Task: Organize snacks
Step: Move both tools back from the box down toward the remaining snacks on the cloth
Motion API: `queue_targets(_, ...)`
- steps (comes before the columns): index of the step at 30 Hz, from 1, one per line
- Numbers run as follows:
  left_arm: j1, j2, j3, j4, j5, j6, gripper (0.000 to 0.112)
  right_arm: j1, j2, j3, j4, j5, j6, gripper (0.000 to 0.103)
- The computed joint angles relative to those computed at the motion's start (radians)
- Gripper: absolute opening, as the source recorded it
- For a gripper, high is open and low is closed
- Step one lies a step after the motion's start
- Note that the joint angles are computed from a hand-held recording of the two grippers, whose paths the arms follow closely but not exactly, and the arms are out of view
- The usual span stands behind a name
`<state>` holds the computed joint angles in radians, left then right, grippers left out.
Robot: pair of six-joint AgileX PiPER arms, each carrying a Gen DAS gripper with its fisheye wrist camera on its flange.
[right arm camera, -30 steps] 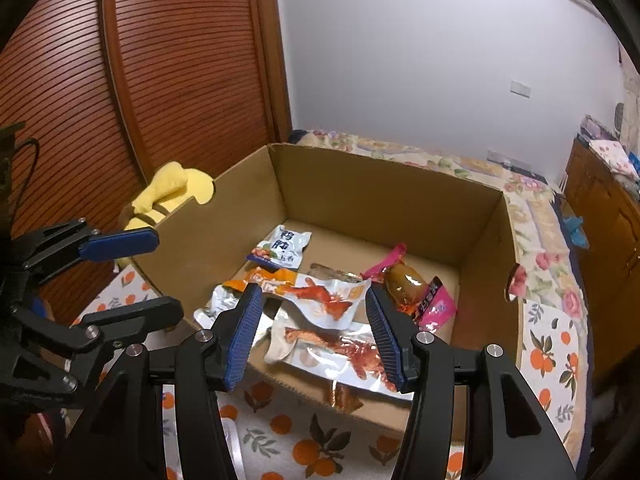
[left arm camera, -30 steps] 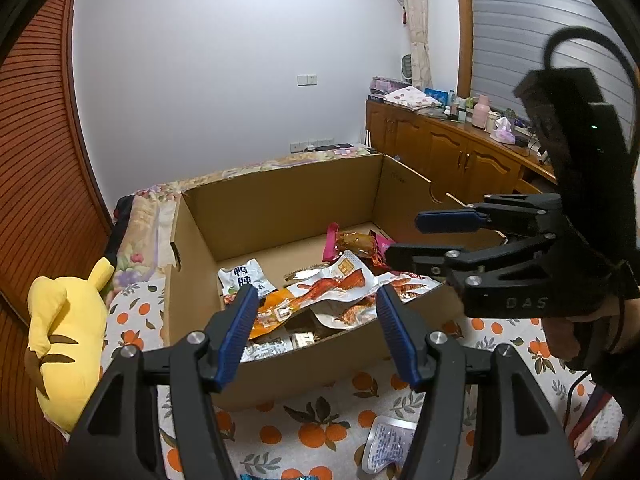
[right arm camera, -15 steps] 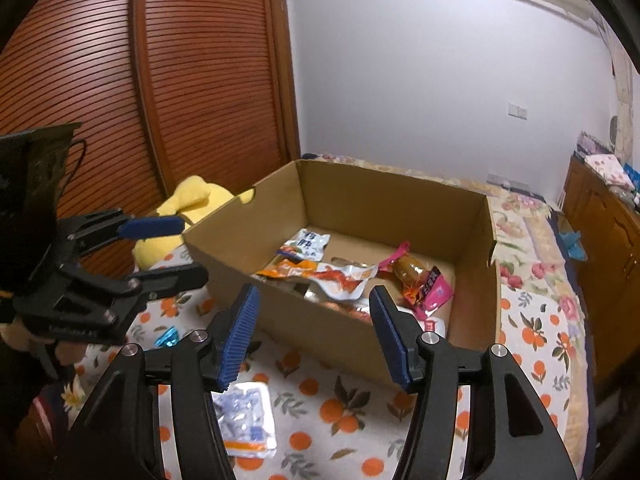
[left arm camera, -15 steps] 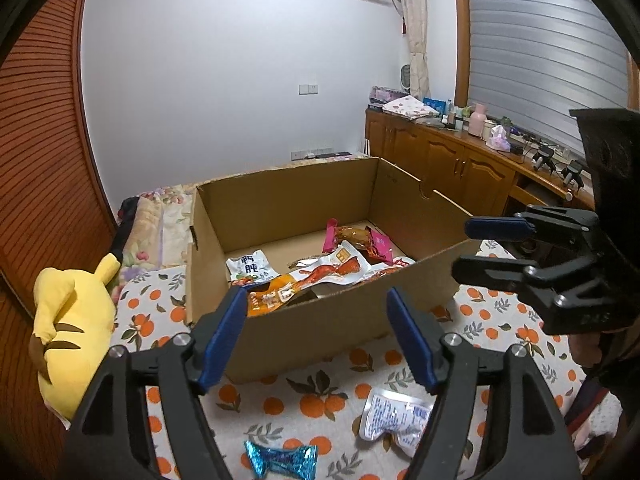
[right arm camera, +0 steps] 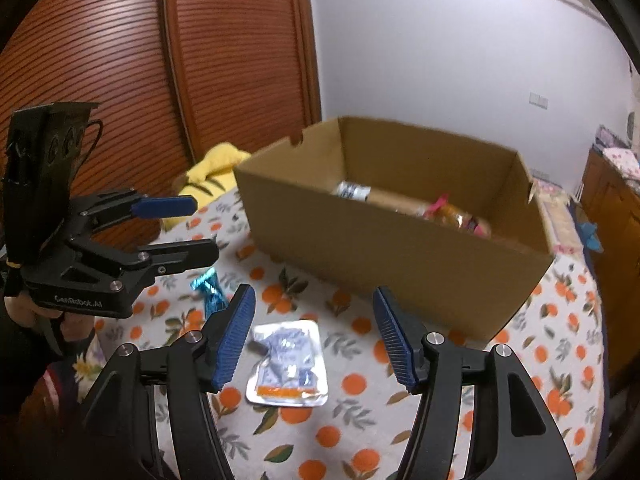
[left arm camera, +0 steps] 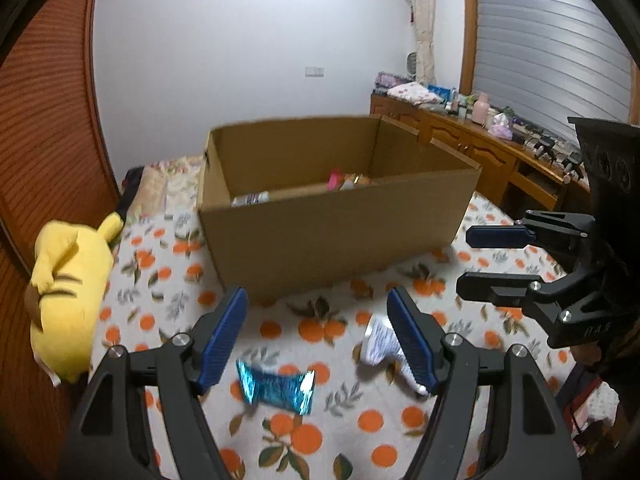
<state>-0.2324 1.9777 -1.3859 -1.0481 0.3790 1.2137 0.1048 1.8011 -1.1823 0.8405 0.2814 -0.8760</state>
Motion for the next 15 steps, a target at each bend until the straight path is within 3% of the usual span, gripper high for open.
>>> queue_targets(15, 0.037, 0.097, 0.047, -0.044, -0.037, 0.009, 0.073, 0.042, 0.168, -0.044, -0.067, 0.017, 0.095, 0.063)
